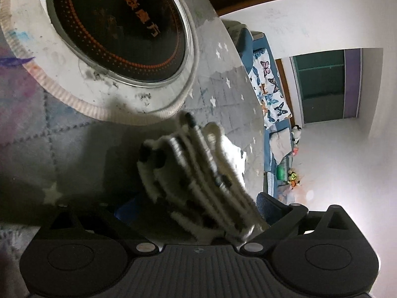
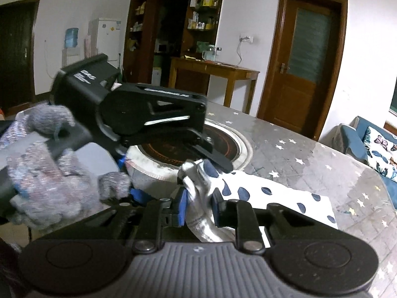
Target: Fold clothes
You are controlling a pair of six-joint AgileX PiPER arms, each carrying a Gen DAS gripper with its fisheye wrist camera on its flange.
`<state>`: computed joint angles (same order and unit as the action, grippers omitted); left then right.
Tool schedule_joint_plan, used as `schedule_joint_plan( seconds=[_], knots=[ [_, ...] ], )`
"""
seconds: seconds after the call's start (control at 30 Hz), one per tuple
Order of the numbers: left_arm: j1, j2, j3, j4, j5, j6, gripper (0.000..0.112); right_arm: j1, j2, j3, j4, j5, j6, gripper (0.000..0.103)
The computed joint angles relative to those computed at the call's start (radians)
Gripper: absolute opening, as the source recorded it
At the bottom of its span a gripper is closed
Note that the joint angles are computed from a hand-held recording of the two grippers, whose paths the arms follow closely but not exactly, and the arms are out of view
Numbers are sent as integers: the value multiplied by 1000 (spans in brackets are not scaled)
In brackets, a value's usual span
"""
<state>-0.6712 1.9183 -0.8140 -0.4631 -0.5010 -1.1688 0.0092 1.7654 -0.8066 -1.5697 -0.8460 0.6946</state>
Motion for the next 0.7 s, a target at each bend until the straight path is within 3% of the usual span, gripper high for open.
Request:
schedule_joint_plan(
  seconds=[0.17,0.43,0.57,0.7],
  knots=[
    [11,12,-8,46,-12,-31,93,-19,-1,14,-19,-33,-5,19],
    [43,17,41,126,-57,-104,40,-53,19,-5,-96,-83,55,24],
    [60,3,57,83,-27,-32,34,-92,30,-42,-143,-124,154,27],
    [75,-23,74,56,0,48,32,-133,45,-90,-133,-96,218,27]
  ],
)
